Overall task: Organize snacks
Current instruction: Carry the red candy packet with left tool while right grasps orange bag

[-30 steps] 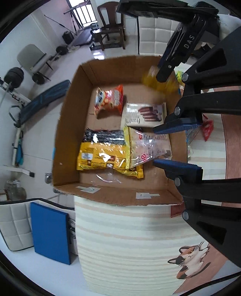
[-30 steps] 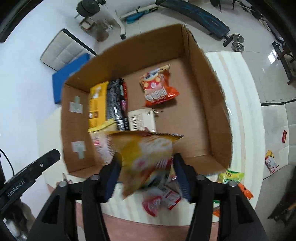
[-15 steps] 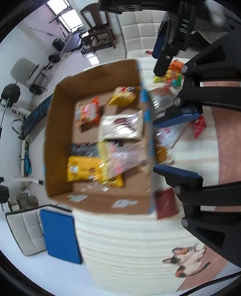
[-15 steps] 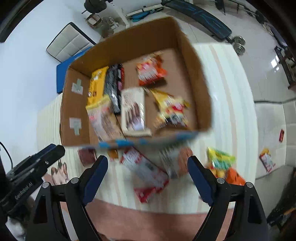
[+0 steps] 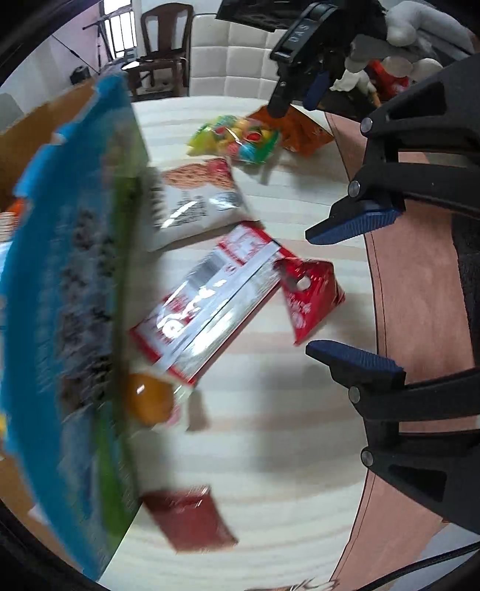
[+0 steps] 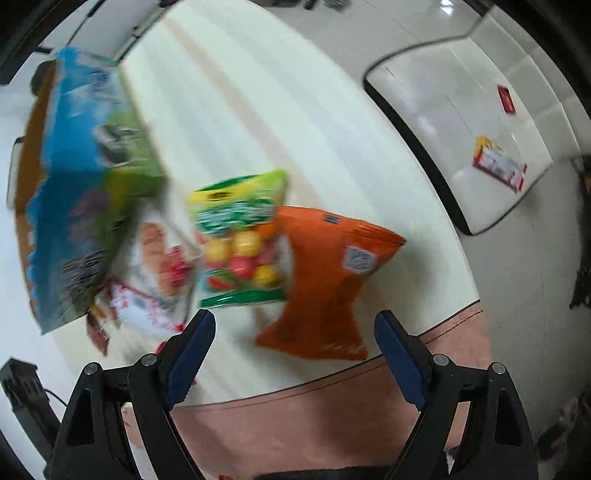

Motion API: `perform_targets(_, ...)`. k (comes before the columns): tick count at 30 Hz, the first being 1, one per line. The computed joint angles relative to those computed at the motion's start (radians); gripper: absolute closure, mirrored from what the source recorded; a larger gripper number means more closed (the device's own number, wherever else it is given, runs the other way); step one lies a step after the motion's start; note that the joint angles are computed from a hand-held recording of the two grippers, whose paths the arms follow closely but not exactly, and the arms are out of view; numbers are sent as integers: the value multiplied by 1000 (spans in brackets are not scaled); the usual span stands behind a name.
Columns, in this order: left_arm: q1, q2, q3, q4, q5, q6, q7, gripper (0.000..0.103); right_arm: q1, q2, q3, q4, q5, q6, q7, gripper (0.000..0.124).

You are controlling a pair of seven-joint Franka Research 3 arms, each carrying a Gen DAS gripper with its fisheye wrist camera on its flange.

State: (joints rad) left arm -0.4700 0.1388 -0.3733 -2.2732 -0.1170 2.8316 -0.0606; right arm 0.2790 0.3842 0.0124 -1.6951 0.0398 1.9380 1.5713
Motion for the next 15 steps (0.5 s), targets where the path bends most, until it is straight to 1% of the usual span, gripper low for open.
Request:
perform_targets(2, 14, 40, -17, 28, -41, 3, 51, 51, -1, 13, -6, 4, -9, 2, 5, 34)
perform_targets(5, 27, 79, -31, 62, -70, -15, 100, 51, -8, 25, -10, 5, -6, 3, 5, 34)
perform_targets(7, 39, 100, -43, 74, -100, -10, 134, 51, -6, 29, -11, 7, -12, 6, 11, 34)
perform_targets(8, 38, 110, -41, 83, -99, -18, 137, 51, -8, 30, -12, 3, -12, 12, 11, 36)
perform_targets(9, 37, 121, -38, 95, -95, -30, 139, 51, -9, 38, -13, 14, -14, 7, 9, 39)
perform_targets(11, 28, 136, -27, 104, -77, -25, 131, 51, -10, 41, -11, 14, -9, -1, 9, 46)
perform_targets(12, 20, 139, -19, 107, -62, -26, 115, 54, -9, 44, -9, 15, -5, -3, 7, 49)
perform_targets(13, 15, 139, -12, 107, -47, -28, 103, 58, -9, 39, -7, 5, -3, 1, 2, 62)
perform_targets(14, 4, 137, 0, 106, -24, -26, 78, 58, -3, 36, -7, 0, -13, 4, 3, 69)
perform_targets(15, -1, 135, 2, 103, -13, -23, 63, 59, 5, 32, -9, -7, -29, 10, 7, 70)
